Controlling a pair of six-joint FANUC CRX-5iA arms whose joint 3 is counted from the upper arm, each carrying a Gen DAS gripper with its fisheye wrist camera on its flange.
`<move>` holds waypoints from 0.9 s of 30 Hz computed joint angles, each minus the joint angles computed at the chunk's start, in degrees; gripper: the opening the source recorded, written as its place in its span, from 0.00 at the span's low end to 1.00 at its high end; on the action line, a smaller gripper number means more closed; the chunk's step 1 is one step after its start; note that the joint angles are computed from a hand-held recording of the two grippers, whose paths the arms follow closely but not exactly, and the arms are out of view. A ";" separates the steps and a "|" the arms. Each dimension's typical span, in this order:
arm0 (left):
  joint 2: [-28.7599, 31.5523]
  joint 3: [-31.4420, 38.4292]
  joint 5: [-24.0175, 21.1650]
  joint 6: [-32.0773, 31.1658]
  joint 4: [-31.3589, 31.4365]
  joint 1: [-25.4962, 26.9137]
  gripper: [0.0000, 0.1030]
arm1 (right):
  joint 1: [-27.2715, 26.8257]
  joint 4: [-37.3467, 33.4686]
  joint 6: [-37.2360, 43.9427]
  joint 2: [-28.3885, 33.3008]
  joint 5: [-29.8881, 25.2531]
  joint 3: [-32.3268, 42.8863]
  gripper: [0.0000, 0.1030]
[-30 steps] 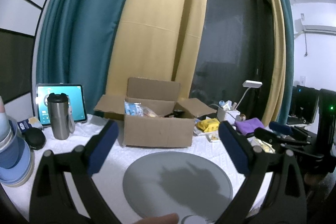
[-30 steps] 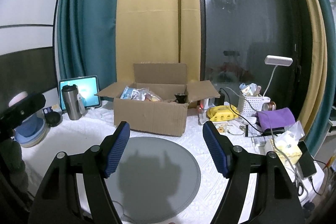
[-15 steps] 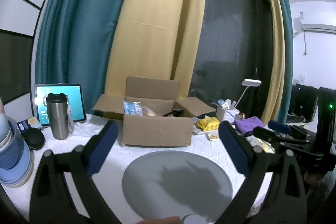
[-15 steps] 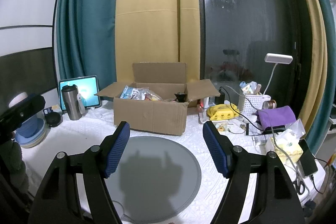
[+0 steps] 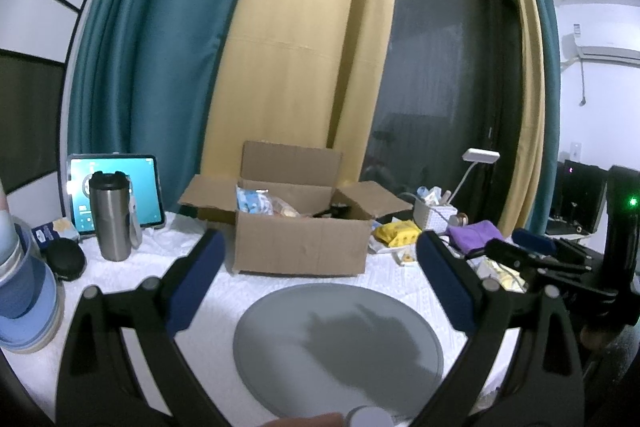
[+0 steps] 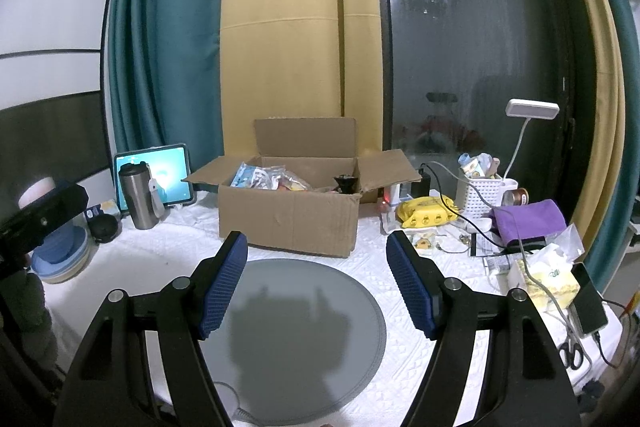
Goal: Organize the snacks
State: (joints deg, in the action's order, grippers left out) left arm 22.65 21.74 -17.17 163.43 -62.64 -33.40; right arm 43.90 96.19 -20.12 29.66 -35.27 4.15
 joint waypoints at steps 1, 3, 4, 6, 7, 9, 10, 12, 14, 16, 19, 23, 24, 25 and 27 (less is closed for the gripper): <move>0.05 0.08 -0.21 0.14 -0.10 -0.11 0.94 | -0.21 0.33 -0.20 -0.18 0.20 -0.25 0.73; 0.08 0.07 -0.21 0.27 -0.23 -0.14 0.94 | -0.07 0.16 -0.02 -0.05 0.10 -0.07 0.73; 0.02 0.00 -0.27 0.39 -0.35 -0.21 0.94 | 0.06 0.01 0.02 0.08 -0.07 0.09 0.73; 0.03 -0.02 -0.11 0.04 0.08 -0.08 0.94 | 0.11 -0.18 0.13 0.16 -0.11 0.21 0.73; 0.06 0.07 -0.25 0.14 -0.05 -0.14 0.94 | 0.17 -0.32 0.24 0.15 -0.20 0.22 0.73; 0.03 0.04 -0.39 0.34 -0.28 -0.25 0.94 | 0.14 -0.02 0.02 0.12 -0.18 0.15 0.73; 0.03 0.06 -0.44 0.39 -0.30 -0.27 0.94 | 0.13 -0.04 0.00 0.14 -0.21 0.17 0.73; 0.04 0.07 -0.45 0.49 -0.35 -0.28 0.94 | 0.11 -0.12 0.11 0.12 -0.16 0.16 0.73; 0.06 0.09 -0.37 0.33 -0.22 -0.23 0.94 | 0.18 -0.21 0.11 0.17 -0.22 0.23 0.73; 0.07 0.10 -0.34 0.46 -0.37 -0.23 0.94 | 0.24 -0.42 0.34 0.21 -0.25 0.30 0.73; 0.04 0.06 -0.36 0.21 -0.07 -0.21 0.94 | 0.26 -0.34 0.17 0.17 -0.37 0.26 0.73; 0.05 0.13 -0.64 0.31 -0.18 -0.34 0.94 | 0.47 -0.59 0.41 0.34 -0.50 0.40 0.73; -0.04 -0.01 -0.67 0.75 -0.54 -0.46 0.94 | 0.53 -0.70 0.46 0.39 -0.57 0.44 0.73; 0.05 0.08 -0.51 0.48 -0.31 -0.34 0.94 | 0.67 -0.91 0.60 0.50 -0.65 0.53 0.73; 0.03 0.02 -0.54 0.39 -0.30 -0.37 0.94 | 0.71 -0.55 0.24 0.51 -0.67 0.45 0.73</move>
State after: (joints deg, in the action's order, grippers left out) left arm 22.68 21.76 -17.70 163.81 -62.93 -33.77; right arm 44.61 95.64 -19.89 30.18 -35.94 4.60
